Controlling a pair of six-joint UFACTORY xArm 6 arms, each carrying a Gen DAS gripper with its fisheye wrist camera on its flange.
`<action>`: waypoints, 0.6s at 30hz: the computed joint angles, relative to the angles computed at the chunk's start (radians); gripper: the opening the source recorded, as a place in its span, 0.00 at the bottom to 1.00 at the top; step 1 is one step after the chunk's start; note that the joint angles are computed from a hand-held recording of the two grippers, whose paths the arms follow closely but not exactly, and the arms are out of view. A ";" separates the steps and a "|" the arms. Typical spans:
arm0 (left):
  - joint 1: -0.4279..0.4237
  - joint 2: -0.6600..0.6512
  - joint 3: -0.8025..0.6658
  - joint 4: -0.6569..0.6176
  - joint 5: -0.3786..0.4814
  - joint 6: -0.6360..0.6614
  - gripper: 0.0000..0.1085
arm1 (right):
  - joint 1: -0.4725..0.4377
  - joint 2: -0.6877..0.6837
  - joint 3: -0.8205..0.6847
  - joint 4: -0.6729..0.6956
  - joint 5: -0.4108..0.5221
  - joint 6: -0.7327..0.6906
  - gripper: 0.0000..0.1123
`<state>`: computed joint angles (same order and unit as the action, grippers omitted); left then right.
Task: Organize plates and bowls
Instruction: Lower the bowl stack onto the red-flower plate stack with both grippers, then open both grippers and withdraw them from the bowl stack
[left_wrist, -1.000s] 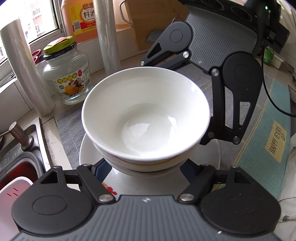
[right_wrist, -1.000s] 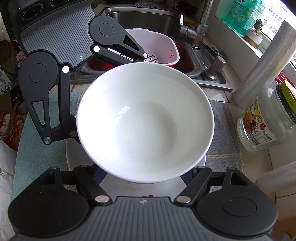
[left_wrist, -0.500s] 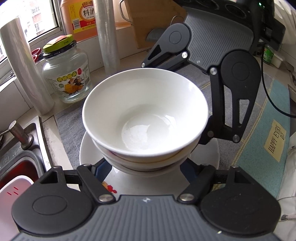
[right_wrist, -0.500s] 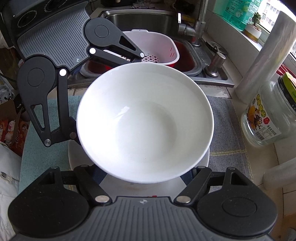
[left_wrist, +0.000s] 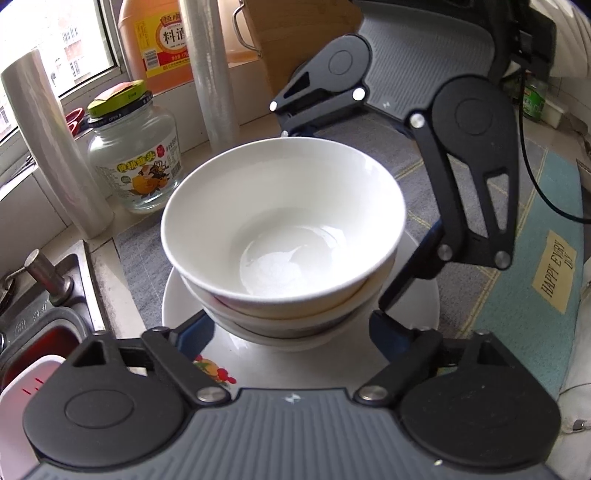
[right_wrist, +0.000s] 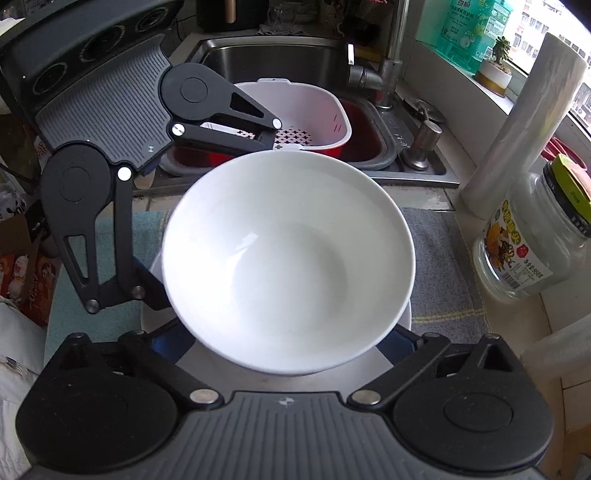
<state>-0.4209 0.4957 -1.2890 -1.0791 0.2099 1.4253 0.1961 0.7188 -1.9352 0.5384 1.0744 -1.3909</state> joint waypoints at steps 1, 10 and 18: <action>0.001 -0.001 -0.001 -0.018 0.007 0.018 0.90 | 0.000 -0.004 0.008 0.000 -0.008 -0.002 0.92; -0.024 0.005 0.006 -0.125 -0.058 0.109 0.92 | 0.009 -0.038 0.069 0.004 -0.046 -0.009 0.92; -0.038 0.016 -0.002 -0.305 -0.119 0.163 0.92 | 0.007 -0.054 0.108 0.012 -0.092 0.022 0.92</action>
<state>-0.4587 0.5114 -1.2912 -1.3838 0.0905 1.5882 0.2033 0.6648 -1.8268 0.5502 0.9821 -1.3685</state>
